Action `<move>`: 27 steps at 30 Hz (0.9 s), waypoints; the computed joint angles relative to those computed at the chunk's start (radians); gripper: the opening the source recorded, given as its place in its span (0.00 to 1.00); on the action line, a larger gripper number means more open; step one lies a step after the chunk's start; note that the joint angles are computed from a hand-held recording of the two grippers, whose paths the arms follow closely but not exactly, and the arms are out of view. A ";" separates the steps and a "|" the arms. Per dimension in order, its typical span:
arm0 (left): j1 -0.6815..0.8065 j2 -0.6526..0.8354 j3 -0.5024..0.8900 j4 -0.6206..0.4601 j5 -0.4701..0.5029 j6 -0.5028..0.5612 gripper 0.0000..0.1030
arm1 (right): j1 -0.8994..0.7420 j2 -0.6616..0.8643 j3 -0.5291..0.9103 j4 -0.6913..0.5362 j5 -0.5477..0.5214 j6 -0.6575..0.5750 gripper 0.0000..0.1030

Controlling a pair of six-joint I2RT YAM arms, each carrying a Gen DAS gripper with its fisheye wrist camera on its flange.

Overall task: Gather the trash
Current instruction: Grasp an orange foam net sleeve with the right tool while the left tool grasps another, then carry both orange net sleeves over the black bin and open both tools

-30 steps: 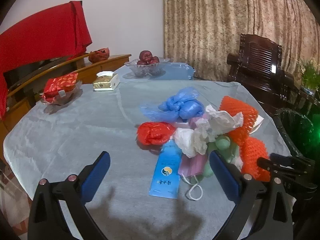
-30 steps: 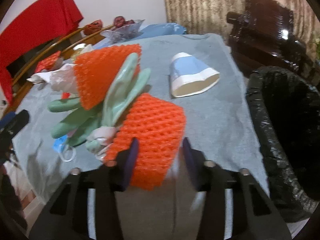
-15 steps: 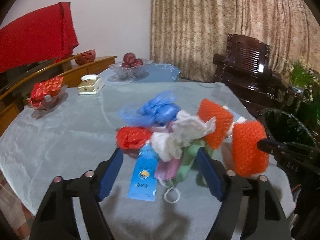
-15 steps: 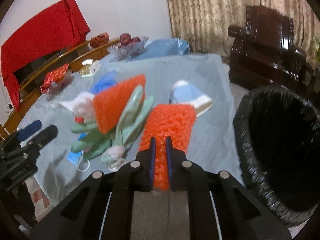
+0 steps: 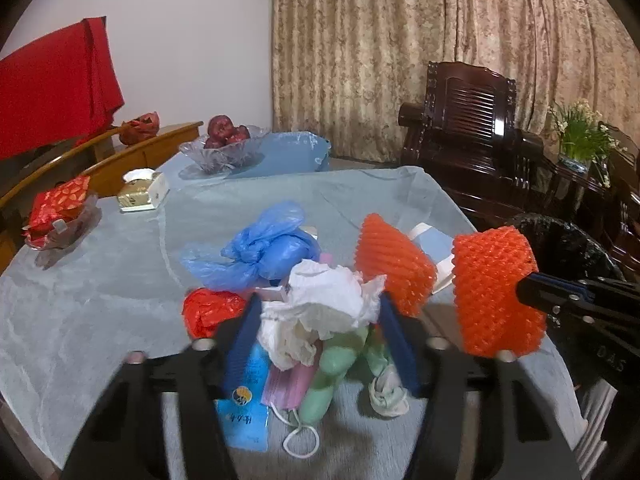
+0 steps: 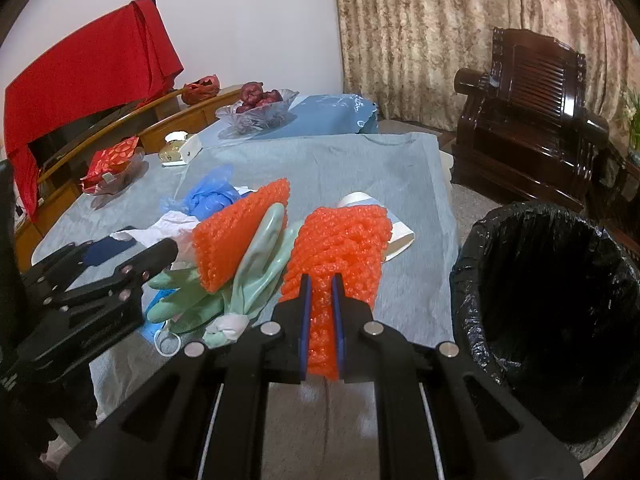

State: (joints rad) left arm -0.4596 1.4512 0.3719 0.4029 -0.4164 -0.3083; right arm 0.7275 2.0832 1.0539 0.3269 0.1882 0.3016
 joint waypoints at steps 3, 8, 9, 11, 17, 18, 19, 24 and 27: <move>0.048 0.005 -0.004 0.019 0.105 0.021 0.21 | 0.000 -0.001 0.002 -0.003 -0.004 0.001 0.09; 0.066 -0.049 -0.031 0.016 0.124 0.030 0.08 | 0.000 -0.027 -0.005 -0.003 -0.007 -0.003 0.09; 0.072 -0.071 -0.034 0.006 0.123 0.032 0.08 | 0.000 -0.033 -0.007 -0.002 -0.007 -0.003 0.09; 0.074 -0.139 -0.043 -0.035 0.111 0.030 0.07 | 0.003 -0.050 -0.017 0.005 -0.003 -0.004 0.09; 0.057 -0.338 -0.036 -0.161 0.085 0.042 0.07 | 0.004 -0.113 -0.050 0.026 0.004 -0.017 0.09; 0.046 -0.354 -0.025 -0.177 0.078 0.045 0.07 | 0.001 -0.129 -0.059 0.029 0.005 -0.018 0.09; 0.030 -0.374 -0.010 -0.198 0.071 0.048 0.07 | -0.002 -0.142 -0.066 0.031 0.006 -0.020 0.09; -0.056 -0.377 0.065 -0.232 0.043 0.068 0.07 | -0.029 -0.238 -0.142 0.051 0.035 -0.025 0.09; -0.127 -0.308 0.121 -0.208 0.038 0.074 0.07 | -0.059 -0.300 -0.199 0.062 0.054 -0.026 0.09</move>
State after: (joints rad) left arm -0.5866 1.1433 0.4927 0.1952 -0.3781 -0.2347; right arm 0.6686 1.7830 0.8547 0.3890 0.2420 0.2755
